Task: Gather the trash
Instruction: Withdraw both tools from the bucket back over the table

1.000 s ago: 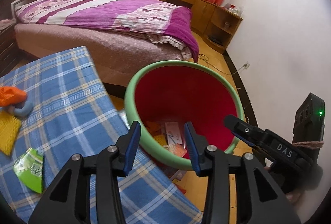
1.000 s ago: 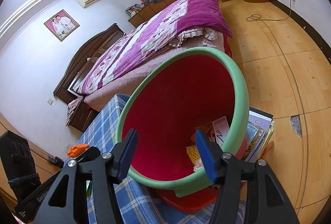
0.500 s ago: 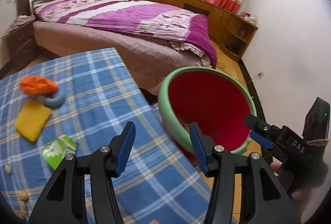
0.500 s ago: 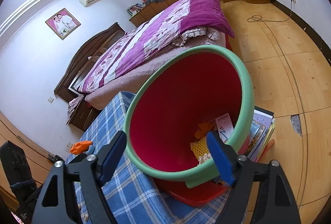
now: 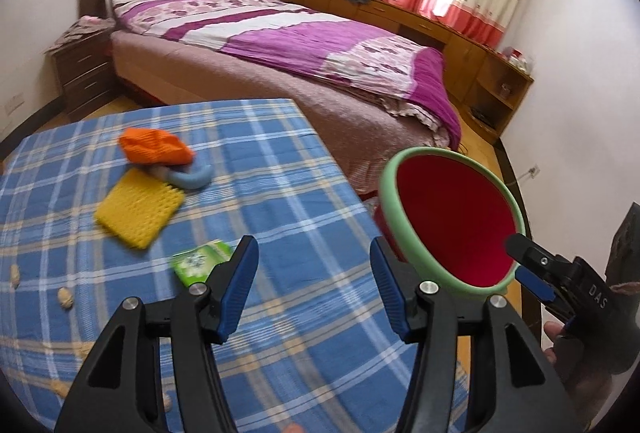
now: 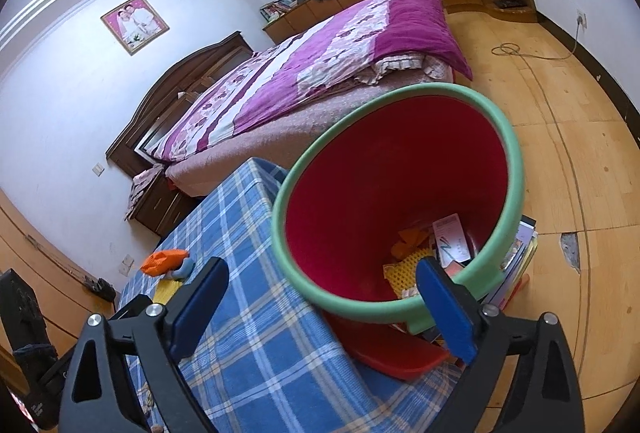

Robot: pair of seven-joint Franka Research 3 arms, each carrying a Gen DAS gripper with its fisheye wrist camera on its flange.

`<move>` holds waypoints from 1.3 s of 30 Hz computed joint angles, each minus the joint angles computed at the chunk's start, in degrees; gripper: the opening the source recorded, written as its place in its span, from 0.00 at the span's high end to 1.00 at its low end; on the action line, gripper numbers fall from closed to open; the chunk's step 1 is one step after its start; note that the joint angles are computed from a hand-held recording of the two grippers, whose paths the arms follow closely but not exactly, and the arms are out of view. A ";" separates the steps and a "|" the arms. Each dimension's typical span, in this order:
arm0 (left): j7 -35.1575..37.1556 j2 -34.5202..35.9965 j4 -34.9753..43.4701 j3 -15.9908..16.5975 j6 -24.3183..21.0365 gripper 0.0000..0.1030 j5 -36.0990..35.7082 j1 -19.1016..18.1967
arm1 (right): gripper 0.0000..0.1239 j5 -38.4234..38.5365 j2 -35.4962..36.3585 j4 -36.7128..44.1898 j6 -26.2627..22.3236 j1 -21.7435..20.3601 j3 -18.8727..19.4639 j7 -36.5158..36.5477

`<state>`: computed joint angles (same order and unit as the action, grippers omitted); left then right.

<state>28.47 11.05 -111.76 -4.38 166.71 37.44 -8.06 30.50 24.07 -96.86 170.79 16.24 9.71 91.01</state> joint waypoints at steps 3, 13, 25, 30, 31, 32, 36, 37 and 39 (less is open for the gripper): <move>-2.48 -1.58 -1.92 0.99 0.09 0.44 1.93 0.08 | 0.20 -0.67 -0.24 -0.23 0.29 0.90 -0.20 0.23; -7.99 -5.34 -6.96 0.90 0.51 0.44 5.95 3.49 | 0.19 -5.46 0.47 1.40 -0.91 4.62 -1.86 2.51; -7.16 -5.13 -7.77 1.25 0.40 0.44 5.89 7.06 | 0.18 -12.69 4.09 6.93 -3.73 8.78 -4.33 5.85; -4.32 -3.62 -6.51 1.77 -0.62 0.44 3.93 8.04 | 0.18 -14.86 7.09 11.39 -5.36 9.74 -4.92 7.10; -3.94 -3.34 -6.24 1.92 -0.81 0.44 3.71 8.13 | 0.18 -15.11 7.70 12.24 -5.62 9.83 -4.93 7.26; -3.60 -3.06 -5.99 2.07 -0.96 0.44 3.52 8.21 | 0.18 -15.37 8.36 13.20 -5.97 9.96 -4.98 7.45; -0.66 -1.64 -5.24 2.39 -0.28 0.44 0.72 9.13 | 0.18 -16.67 11.61 18.38 -8.37 10.61 -5.29 8.16; -0.14 -1.26 -4.93 2.54 -0.34 0.44 0.23 9.21 | 0.18 -16.92 12.31 19.54 -8.87 10.72 -5.32 8.26; 1.36 -0.17 -3.94 2.71 -0.77 0.44 -0.94 9.41 | 0.17 -17.25 13.70 21.61 -9.58 10.87 -5.18 8.21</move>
<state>29.83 10.88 -115.69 -1.66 165.94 36.50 1.36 13.25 37.77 -75.25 161.21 27.10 4.53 99.22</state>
